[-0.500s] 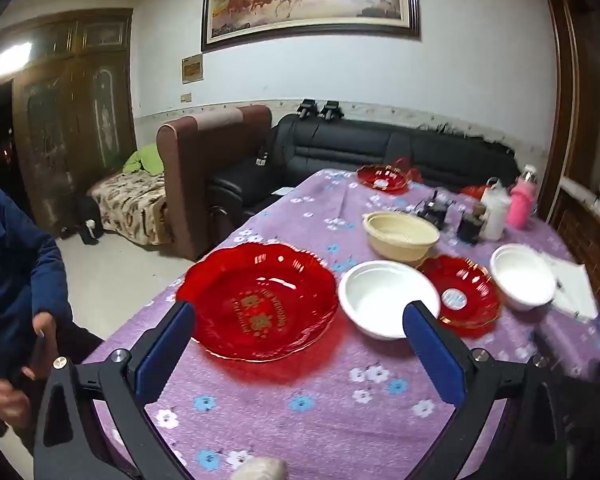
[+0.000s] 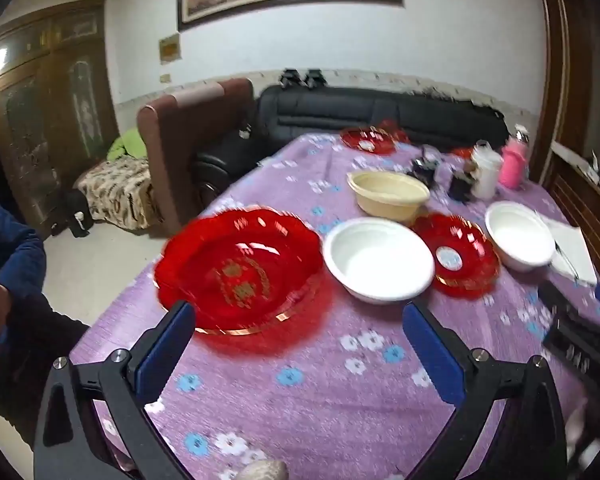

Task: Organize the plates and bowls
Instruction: 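Move both grippers toward the large red plate with gold lettering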

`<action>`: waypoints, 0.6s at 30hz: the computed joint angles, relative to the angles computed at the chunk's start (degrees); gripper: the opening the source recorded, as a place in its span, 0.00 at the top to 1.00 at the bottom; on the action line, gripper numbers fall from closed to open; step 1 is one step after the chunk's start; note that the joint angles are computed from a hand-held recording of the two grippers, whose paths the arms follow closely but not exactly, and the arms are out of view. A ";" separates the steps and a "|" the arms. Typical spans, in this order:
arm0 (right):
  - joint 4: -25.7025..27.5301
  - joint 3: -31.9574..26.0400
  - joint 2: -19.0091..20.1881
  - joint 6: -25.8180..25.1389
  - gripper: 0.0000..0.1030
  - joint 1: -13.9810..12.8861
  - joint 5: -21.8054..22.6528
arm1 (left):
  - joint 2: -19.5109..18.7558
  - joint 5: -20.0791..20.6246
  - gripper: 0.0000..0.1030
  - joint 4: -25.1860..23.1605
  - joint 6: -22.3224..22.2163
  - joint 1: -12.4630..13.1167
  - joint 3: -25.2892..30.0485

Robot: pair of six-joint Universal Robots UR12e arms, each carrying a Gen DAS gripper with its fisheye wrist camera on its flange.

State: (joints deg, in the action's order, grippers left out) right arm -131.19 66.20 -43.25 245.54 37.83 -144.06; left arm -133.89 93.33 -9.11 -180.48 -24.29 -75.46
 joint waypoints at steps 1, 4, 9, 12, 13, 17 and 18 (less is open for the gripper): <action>-0.38 0.92 -0.54 0.52 0.01 -0.21 -0.03 | -0.04 -0.32 0.00 -0.67 0.23 -0.20 0.03; 0.44 2.37 -1.08 1.86 0.01 -0.80 -1.62 | -0.38 -1.77 0.00 -2.96 2.71 -0.95 0.37; 3.89 3.01 -0.38 4.74 0.01 -1.74 -3.92 | -1.29 -3.30 0.00 -7.62 6.30 -2.46 1.71; 4.63 4.60 -0.80 8.05 0.01 -2.24 -3.84 | -2.50 -4.27 0.00 -11.48 8.00 -3.11 3.73; 5.79 4.87 -1.09 9.26 0.01 -2.46 -3.23 | -2.97 -4.33 0.00 -12.33 8.34 -3.33 4.33; 6.61 6.65 -2.26 13.37 0.01 -2.70 -3.52 | -5.32 -4.37 0.00 -16.09 8.66 -4.18 7.87; 6.67 6.89 -2.47 13.75 0.01 -2.84 -2.90 | -5.98 -4.85 0.00 -17.22 8.50 -4.23 8.85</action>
State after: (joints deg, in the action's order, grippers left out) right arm -124.53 73.10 -45.72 259.28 34.99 -146.95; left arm -139.88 88.48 -26.33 -171.98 -28.53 -66.61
